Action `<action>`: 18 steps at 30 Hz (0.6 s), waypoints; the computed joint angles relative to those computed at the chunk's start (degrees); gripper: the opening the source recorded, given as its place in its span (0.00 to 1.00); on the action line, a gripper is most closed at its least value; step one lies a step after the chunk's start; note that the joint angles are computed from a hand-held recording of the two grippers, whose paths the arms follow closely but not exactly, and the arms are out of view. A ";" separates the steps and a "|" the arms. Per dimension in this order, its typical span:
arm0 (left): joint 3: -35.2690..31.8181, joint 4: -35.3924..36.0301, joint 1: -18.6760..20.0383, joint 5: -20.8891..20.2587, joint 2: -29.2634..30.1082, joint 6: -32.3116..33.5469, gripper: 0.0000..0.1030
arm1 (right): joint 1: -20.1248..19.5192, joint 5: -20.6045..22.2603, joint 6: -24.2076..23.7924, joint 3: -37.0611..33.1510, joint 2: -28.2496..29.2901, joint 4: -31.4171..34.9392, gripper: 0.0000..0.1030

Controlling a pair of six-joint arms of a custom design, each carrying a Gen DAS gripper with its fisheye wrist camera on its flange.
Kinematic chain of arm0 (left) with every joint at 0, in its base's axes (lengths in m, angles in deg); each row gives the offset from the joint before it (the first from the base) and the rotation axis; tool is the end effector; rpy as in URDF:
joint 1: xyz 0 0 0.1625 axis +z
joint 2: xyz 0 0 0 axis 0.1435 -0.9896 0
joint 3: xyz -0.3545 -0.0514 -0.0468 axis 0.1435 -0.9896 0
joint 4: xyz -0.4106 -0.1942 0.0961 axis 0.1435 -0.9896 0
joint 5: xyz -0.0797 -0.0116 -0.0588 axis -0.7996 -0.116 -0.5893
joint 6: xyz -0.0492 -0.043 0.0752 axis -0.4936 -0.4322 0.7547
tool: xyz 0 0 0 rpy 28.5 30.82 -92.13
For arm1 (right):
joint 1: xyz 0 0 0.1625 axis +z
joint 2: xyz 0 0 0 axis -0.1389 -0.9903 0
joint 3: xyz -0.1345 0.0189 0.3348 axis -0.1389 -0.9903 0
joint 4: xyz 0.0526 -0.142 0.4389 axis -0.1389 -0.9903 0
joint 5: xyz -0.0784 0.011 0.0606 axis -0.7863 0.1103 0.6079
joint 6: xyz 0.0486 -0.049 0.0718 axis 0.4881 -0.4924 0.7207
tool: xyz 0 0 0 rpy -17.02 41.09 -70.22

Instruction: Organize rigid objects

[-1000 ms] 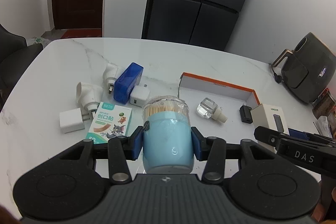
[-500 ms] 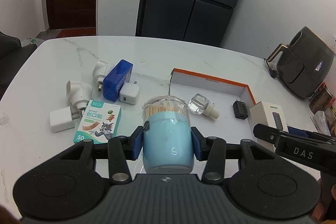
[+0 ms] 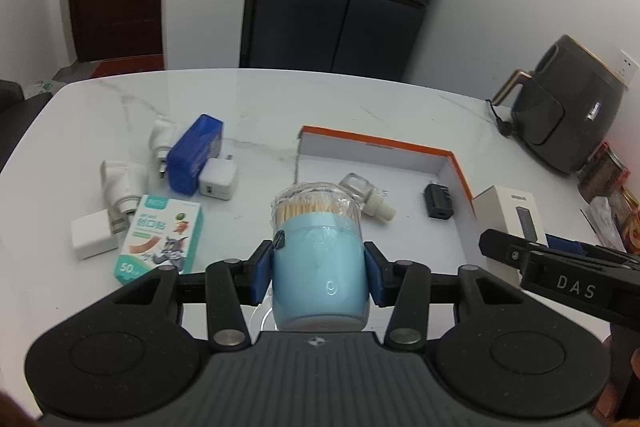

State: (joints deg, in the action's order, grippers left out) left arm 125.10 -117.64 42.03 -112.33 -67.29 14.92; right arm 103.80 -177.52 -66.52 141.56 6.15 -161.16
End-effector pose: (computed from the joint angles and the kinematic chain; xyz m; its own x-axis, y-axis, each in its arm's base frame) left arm -0.2332 -0.6030 0.1362 -0.8078 0.0822 -0.5837 0.4471 0.7309 -0.5157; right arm 0.1558 -0.5877 0.1674 -0.8434 -0.0706 0.5326 -0.4420 0.6548 -0.6131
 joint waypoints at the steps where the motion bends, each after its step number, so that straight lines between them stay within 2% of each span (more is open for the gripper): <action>1: -0.22 -0.07 0.00 -0.16 0.29 0.24 0.46 | -0.06 -0.06 0.07 0.13 -0.16 -0.05 0.69; 18: -3.02 -0.05 -0.50 -1.81 3.58 1.97 0.46 | -0.89 -0.93 1.13 1.52 -2.07 -1.72 0.69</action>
